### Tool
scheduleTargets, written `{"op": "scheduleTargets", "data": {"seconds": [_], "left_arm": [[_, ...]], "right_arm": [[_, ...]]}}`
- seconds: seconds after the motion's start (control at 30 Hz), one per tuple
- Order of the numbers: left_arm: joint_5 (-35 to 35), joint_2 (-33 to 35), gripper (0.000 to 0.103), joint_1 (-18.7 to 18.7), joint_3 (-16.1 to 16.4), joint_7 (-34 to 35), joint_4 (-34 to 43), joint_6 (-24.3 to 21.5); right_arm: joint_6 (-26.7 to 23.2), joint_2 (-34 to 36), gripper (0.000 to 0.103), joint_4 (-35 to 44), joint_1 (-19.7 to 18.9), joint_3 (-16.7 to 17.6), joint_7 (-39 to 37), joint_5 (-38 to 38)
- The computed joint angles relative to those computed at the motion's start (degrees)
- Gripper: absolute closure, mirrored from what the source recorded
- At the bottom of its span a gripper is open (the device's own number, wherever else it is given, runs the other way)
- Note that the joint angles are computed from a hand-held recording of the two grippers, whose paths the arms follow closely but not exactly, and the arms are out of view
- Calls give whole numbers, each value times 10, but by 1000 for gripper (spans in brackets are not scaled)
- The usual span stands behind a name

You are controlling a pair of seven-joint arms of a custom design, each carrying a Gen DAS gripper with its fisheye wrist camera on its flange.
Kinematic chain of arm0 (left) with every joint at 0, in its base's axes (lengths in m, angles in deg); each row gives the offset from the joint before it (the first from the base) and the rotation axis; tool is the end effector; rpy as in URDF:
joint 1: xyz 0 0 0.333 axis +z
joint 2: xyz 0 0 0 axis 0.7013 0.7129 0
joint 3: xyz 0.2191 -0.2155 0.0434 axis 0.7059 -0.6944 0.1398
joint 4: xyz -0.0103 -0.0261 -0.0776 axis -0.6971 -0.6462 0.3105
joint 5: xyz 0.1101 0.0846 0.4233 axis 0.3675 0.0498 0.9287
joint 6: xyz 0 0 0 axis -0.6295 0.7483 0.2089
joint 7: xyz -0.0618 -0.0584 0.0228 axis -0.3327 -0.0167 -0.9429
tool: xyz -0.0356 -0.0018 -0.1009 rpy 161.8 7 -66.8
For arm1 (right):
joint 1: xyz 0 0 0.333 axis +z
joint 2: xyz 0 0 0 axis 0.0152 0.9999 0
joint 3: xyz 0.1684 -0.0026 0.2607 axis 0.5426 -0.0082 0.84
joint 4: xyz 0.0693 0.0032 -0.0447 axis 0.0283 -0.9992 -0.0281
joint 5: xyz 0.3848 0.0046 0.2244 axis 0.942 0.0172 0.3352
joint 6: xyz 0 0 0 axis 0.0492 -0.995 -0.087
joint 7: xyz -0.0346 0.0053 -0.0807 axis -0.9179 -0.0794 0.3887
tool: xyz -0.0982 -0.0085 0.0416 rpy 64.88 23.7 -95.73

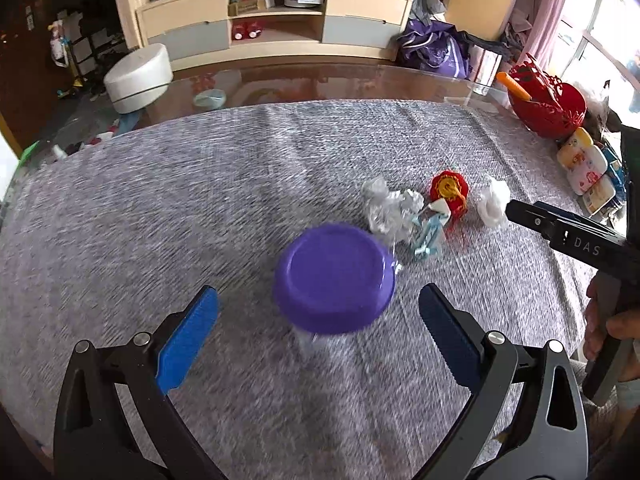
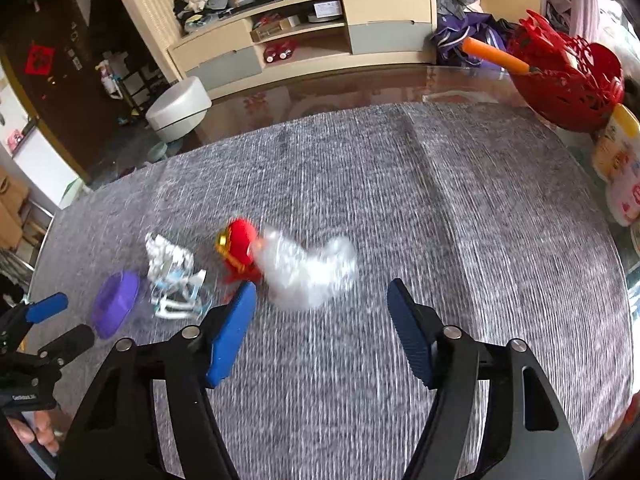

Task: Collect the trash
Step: 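Grasp the purple bowl with the left gripper while the right gripper grasps a clear plastic bag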

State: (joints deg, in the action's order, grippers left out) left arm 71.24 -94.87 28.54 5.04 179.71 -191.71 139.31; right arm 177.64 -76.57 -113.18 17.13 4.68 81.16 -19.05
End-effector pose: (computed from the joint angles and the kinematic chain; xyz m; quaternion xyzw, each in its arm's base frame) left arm 0.5010 -0.2913 0.5259 -0.4337 0.8654 -0.2429 0.0640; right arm 0.3822 0.1665 0.5098 -0.4847 0.8277 -0.1742 0.2229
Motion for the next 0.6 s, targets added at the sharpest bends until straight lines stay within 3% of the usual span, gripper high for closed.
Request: {"op": "scheduleTargets", "data": {"seconds": [0.27, 0.33, 0.47, 0.6], "left_arm": [[-10, 55, 8, -1, -2, 1, 38, -9], [-13, 62, 10, -2, -2, 9, 42, -12], [-23, 67, 23, -4, -4, 21, 45, -17], [-19, 63, 25, -5, -6, 26, 41, -12]], "right_arm": [[27, 46, 36, 14, -2, -15, -26, 9], [31, 56, 42, 16, -2, -18, -34, 14], [34, 66, 62, 19, 1, -22, -49, 24], [31, 61, 70, 17, 3, -16, -54, 25]]}}
